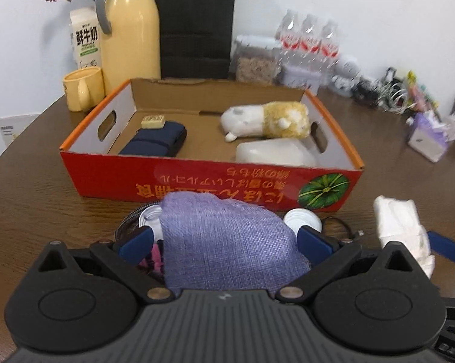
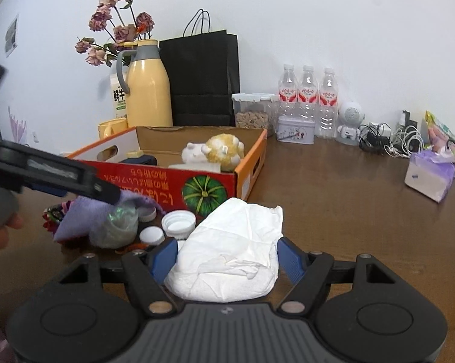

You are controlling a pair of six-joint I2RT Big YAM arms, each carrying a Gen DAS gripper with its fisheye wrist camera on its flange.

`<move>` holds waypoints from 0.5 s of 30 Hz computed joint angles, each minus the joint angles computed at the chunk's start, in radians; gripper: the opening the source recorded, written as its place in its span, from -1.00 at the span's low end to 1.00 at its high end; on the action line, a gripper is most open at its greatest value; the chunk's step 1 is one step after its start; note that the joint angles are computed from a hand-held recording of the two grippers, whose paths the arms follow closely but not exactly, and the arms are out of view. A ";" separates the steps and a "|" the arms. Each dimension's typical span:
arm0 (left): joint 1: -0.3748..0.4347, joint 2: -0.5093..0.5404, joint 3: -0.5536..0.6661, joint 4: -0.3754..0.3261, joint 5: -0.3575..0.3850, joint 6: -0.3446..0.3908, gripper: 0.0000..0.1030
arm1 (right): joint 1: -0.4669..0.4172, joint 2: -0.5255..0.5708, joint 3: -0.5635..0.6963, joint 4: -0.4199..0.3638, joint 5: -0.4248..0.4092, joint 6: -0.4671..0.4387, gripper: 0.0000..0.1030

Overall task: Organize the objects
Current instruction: 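Grasp the white tissue packet with the right tool while the left tool grasps the purple pouch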

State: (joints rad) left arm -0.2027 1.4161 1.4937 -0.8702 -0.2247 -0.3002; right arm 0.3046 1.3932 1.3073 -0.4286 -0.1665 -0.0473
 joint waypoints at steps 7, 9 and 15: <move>-0.002 -0.009 -0.017 0.016 0.005 0.005 0.36 | -0.011 0.020 0.016 0.003 -0.034 -0.001 0.39; -0.001 -0.013 -0.020 0.016 0.013 0.010 0.25 | -0.013 0.025 0.020 0.003 -0.039 0.002 0.39; -0.010 -0.050 -0.053 0.057 -0.004 0.052 -0.01 | -0.013 0.027 0.023 0.001 -0.040 0.003 0.39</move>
